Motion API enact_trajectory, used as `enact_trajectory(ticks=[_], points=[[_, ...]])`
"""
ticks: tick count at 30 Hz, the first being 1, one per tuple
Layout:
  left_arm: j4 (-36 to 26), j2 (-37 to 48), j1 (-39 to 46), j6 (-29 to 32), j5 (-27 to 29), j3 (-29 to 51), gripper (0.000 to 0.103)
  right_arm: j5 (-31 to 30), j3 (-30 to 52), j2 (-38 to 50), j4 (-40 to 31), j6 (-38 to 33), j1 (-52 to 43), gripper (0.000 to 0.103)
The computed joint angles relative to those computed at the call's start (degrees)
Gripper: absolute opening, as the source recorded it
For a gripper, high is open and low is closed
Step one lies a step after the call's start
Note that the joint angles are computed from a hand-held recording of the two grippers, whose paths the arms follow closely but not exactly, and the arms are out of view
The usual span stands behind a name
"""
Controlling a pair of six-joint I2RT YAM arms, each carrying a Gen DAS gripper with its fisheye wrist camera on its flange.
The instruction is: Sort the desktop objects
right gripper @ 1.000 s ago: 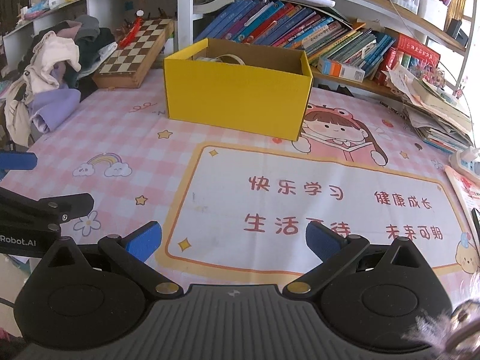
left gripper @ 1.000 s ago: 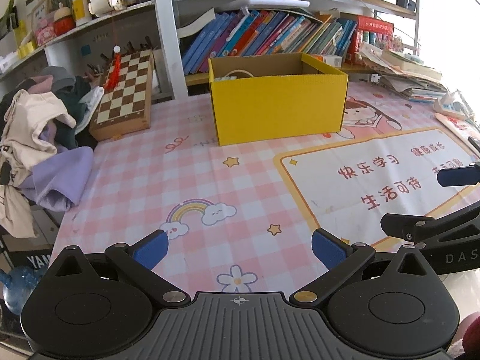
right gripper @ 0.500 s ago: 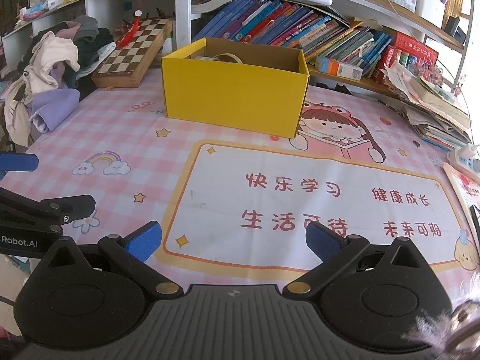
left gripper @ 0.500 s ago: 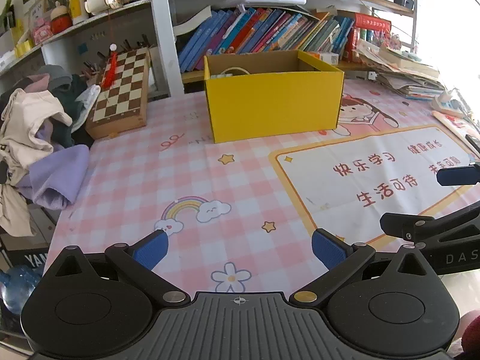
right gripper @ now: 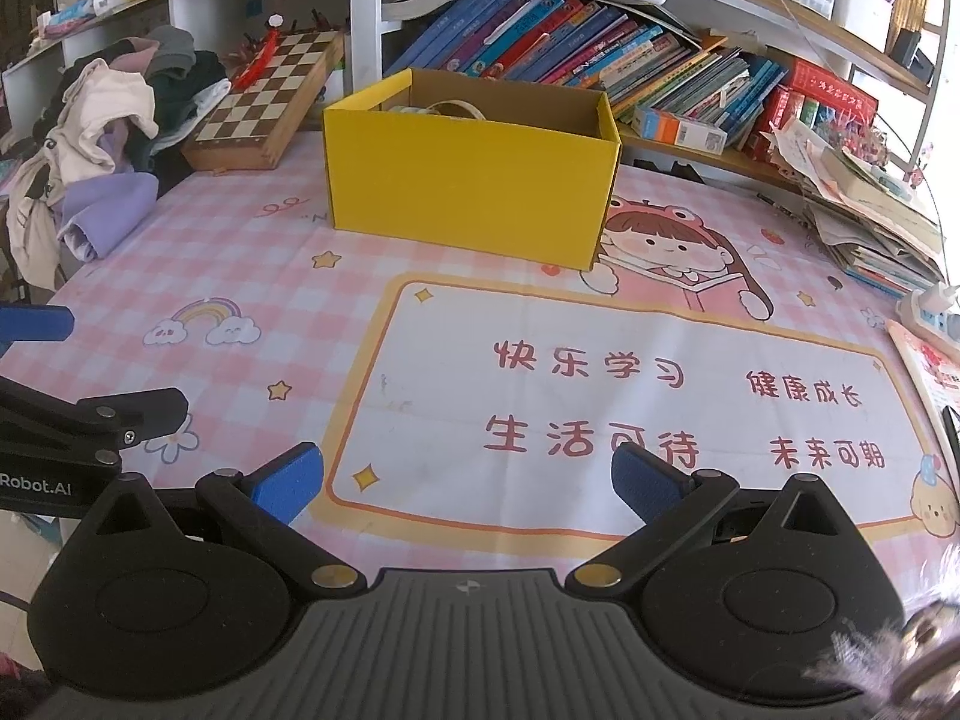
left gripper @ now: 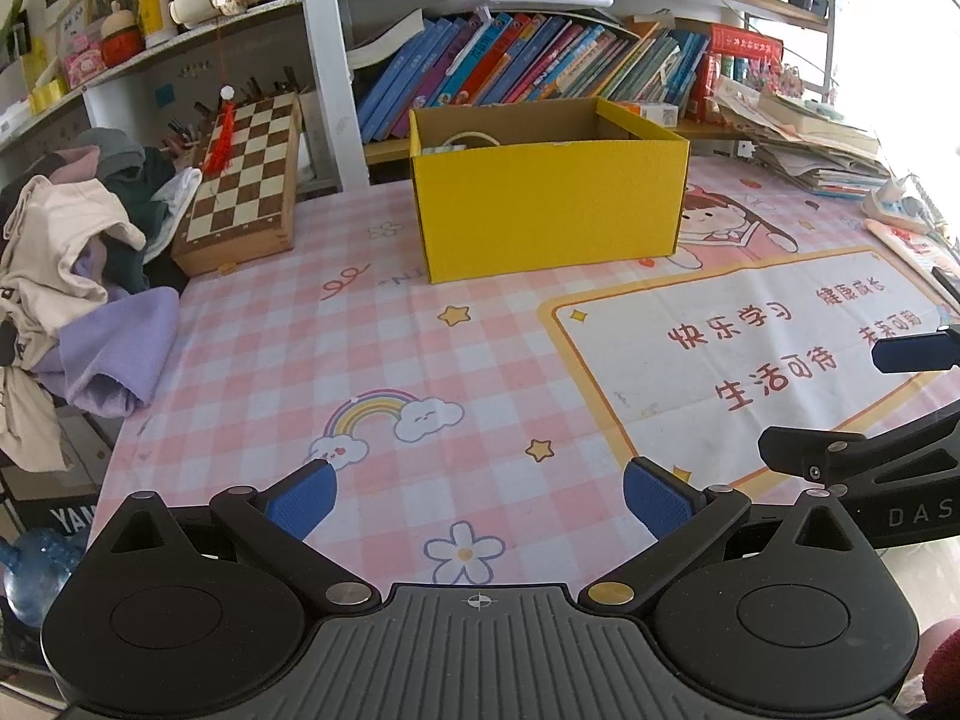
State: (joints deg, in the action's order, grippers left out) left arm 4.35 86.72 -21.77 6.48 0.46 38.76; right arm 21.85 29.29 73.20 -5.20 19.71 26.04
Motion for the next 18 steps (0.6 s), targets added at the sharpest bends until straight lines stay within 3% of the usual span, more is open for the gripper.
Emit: enact_trajectory(ticks=[18], points=[[0.5, -0.5, 1.0, 0.8, 1.5, -0.5, 0.103, 1.0, 0.2, 0.5, 0.2, 1.1, 1.0, 0.103]])
